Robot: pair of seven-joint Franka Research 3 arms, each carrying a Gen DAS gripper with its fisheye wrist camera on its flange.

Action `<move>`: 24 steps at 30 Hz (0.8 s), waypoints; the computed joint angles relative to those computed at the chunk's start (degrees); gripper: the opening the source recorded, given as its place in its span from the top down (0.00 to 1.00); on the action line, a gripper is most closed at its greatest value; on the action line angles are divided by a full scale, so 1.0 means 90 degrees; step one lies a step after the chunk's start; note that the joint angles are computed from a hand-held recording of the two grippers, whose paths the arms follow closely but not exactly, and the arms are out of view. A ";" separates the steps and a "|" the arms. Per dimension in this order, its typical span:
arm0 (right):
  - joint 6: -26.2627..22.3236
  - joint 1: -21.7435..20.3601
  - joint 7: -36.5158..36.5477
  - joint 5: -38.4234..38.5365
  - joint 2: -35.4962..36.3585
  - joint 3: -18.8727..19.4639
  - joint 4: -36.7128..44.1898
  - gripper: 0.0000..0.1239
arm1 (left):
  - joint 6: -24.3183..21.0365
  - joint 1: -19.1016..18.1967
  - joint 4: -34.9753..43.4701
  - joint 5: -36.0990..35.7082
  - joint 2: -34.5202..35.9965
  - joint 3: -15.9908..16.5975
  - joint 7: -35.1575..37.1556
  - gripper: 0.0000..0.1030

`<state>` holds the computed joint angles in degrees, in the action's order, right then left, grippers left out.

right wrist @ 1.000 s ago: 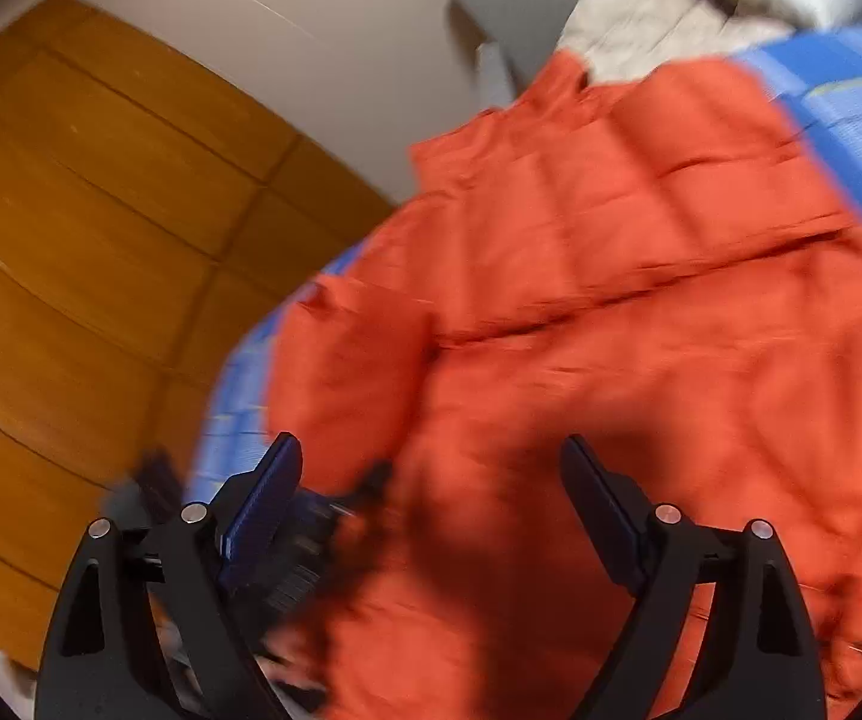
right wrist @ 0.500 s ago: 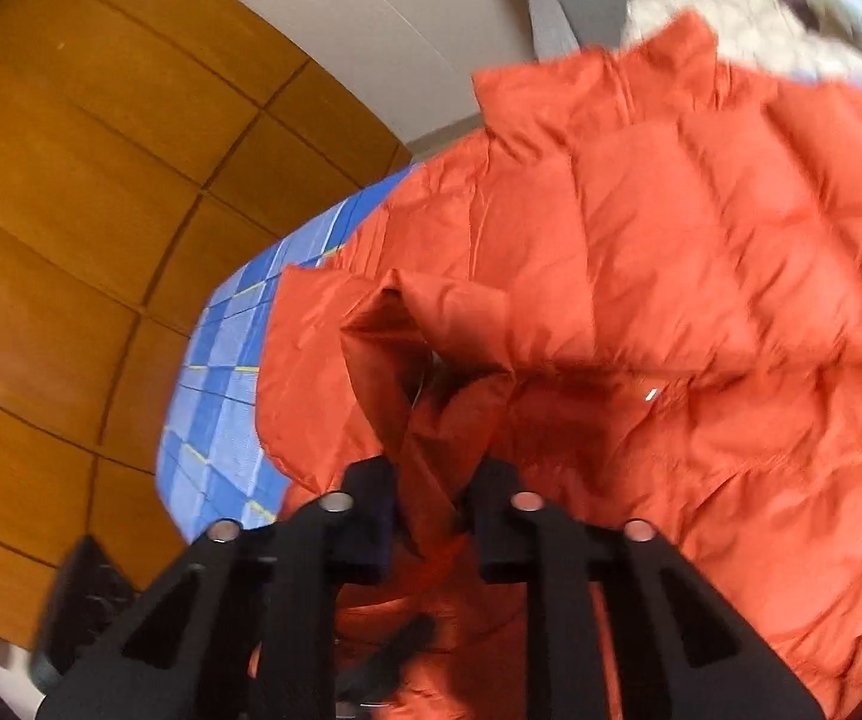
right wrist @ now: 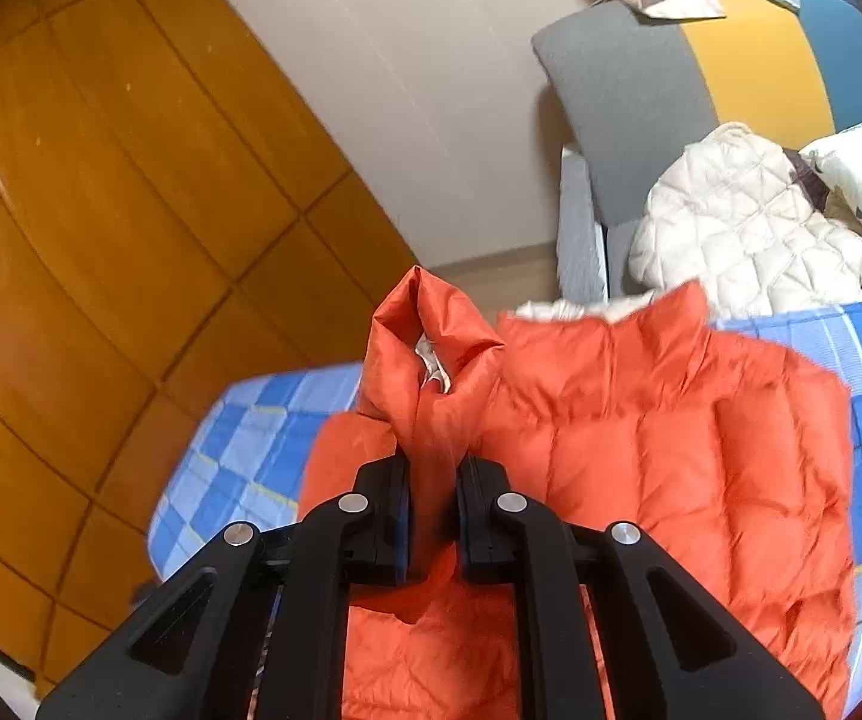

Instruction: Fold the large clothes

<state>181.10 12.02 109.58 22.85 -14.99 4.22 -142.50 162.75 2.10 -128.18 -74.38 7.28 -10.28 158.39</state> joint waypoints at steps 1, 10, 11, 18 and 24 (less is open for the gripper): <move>0.0037 0.0044 -0.0045 0.0033 -0.0032 -0.0073 -0.0034 0.91 | 0.0173 -0.0068 0.0105 0.0216 0.0138 -0.0007 -0.0180 0.38; 0.0375 -0.0021 -0.0260 0.0286 -0.0417 -0.0537 -0.0686 0.91 | 0.0792 -0.0196 0.0963 0.2256 0.1170 -0.0227 -0.2215 0.37; 0.0367 -0.0068 -0.0296 0.0297 -0.0428 -0.0569 -0.0754 0.91 | 0.0803 -0.0164 0.1016 0.2380 0.1231 -0.0272 -0.2312 0.37; 0.0300 -0.0271 -0.0284 0.0579 -0.0076 -0.0825 -0.1221 0.95 | 0.0896 -0.0330 0.1244 0.3873 0.1633 -0.0149 -0.3535 0.37; 0.0284 -0.0082 -0.0292 0.1007 0.0362 -0.1150 -0.1428 0.96 | 0.0914 0.0751 0.0957 0.3709 0.1471 -0.1238 -0.3038 0.38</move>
